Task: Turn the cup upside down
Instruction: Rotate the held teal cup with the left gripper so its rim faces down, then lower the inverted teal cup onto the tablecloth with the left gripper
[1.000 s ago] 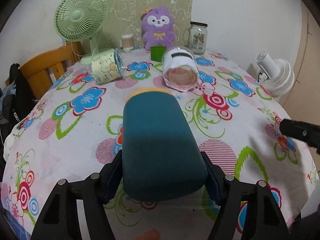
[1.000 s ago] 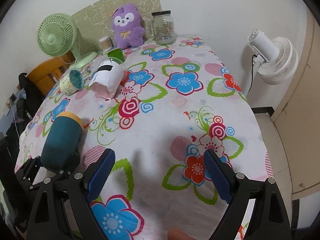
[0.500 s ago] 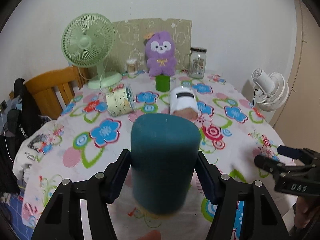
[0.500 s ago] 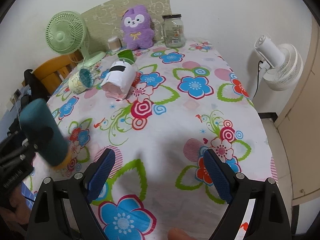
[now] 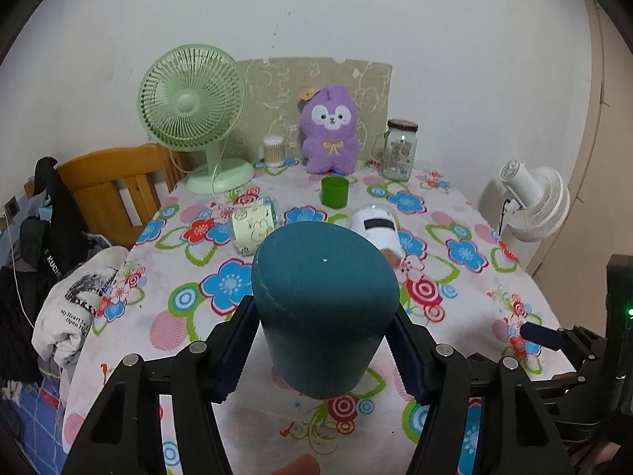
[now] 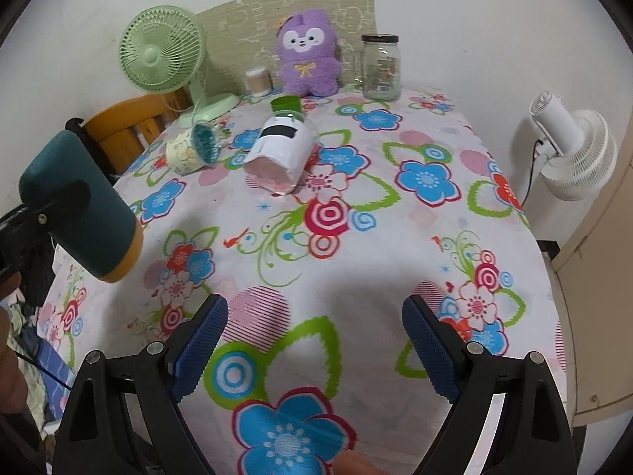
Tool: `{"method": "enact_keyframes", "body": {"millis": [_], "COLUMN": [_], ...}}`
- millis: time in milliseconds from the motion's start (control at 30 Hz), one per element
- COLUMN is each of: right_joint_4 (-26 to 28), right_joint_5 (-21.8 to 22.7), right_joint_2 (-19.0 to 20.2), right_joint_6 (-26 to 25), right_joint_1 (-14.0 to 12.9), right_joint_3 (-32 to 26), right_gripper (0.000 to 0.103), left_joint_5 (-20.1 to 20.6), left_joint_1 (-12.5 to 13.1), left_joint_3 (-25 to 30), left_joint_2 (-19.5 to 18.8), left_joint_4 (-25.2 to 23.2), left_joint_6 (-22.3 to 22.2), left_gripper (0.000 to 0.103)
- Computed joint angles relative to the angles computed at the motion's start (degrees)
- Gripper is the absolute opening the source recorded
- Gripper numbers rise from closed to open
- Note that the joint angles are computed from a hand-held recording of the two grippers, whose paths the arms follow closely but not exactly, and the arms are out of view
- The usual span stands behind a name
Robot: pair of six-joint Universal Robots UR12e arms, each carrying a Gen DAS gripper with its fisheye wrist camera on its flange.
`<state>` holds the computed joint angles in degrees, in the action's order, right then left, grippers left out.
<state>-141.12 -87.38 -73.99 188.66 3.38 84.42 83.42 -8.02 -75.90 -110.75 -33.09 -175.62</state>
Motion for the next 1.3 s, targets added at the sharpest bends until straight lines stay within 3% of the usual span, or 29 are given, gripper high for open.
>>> {"method": "enact_keyframes", "body": {"millis": [467, 800, 933, 1300], "right_joint_4": [1.16, 1.94, 1.92, 1.39], "right_joint_5": [-1.44, -1.79, -1.85, -2.24], "right_joint_2": [0.40, 1.43, 1.62, 1.63], "right_joint_6": [-0.41, -0.26, -0.19, 0.01], "right_joint_1": [0.66, 0.95, 1.03, 1.22], "right_joint_3": [-0.64, -2.13, -2.40, -2.91], "right_gripper": [0.091, 0.091, 0.091, 0.091], "left_joint_5": [0.26, 1.67, 2.43, 1.55], "left_joint_1": [-0.10, -0.18, -0.21, -0.03], "left_joint_3": [1.90, 3.51, 3.26, 2.93], "left_joint_2": [-2.17, -3.80, -3.76, -3.04], "left_joint_4": [-7.90, -9.53, -8.18, -6.91], "left_joint_6": [-0.68, -0.68, -0.90, -0.37], "left_gripper": [0.066, 0.068, 0.088, 0.093]}}
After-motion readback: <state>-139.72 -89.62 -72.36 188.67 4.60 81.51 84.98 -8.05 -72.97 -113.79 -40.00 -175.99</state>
